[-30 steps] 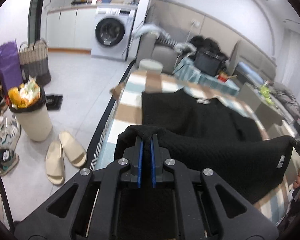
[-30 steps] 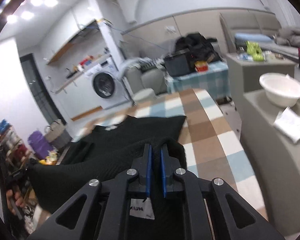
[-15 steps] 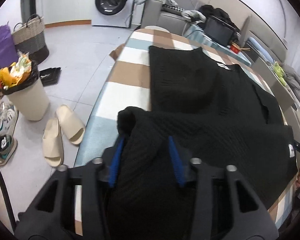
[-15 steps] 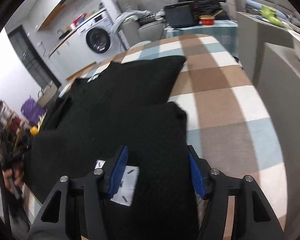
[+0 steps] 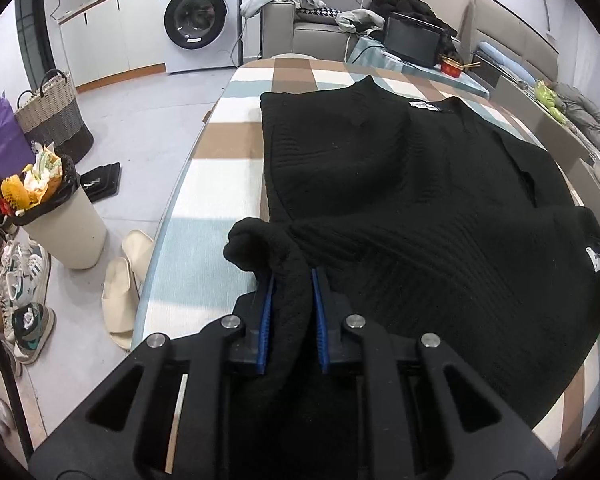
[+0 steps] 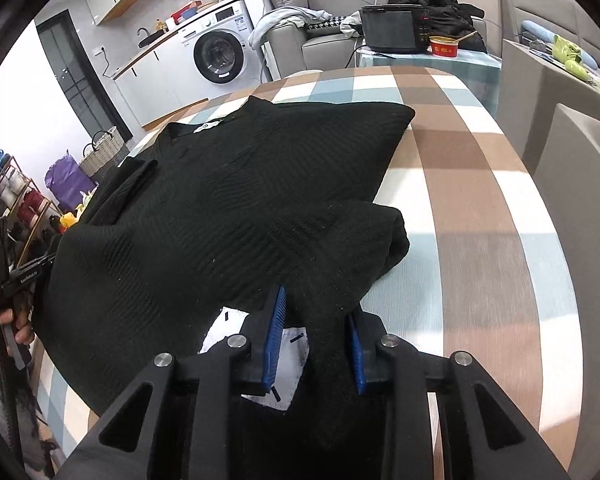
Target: Fold small clothes
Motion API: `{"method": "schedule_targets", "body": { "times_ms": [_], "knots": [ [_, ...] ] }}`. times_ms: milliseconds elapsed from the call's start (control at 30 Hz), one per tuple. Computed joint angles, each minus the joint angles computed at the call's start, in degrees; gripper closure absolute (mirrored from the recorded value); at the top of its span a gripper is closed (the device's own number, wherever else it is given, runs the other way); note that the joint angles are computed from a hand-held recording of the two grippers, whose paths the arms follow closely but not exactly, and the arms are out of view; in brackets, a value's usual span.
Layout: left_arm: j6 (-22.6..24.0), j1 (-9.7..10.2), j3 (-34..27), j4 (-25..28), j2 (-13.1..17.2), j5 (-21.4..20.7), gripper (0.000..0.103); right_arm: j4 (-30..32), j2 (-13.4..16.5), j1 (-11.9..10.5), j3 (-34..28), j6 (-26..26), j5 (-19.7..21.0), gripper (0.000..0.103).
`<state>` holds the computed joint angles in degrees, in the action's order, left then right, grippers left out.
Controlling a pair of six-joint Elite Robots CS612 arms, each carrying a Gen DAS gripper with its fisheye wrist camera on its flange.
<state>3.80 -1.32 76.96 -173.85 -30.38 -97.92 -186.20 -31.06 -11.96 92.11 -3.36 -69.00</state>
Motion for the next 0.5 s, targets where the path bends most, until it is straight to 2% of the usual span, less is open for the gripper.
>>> {"method": "schedule_targets", "body": {
  "times_ms": [233,500],
  "knots": [
    [-0.7,0.12,8.6,-5.5,-3.6,-0.1,0.088,-5.9,-2.2,-0.7,7.7,1.6,1.1,0.075],
    [-2.1,2.03,17.9,-12.7,-7.9,-0.4,0.087,-11.5,-5.2,-1.2,15.1,0.4,0.0,0.071]
  ]
}}
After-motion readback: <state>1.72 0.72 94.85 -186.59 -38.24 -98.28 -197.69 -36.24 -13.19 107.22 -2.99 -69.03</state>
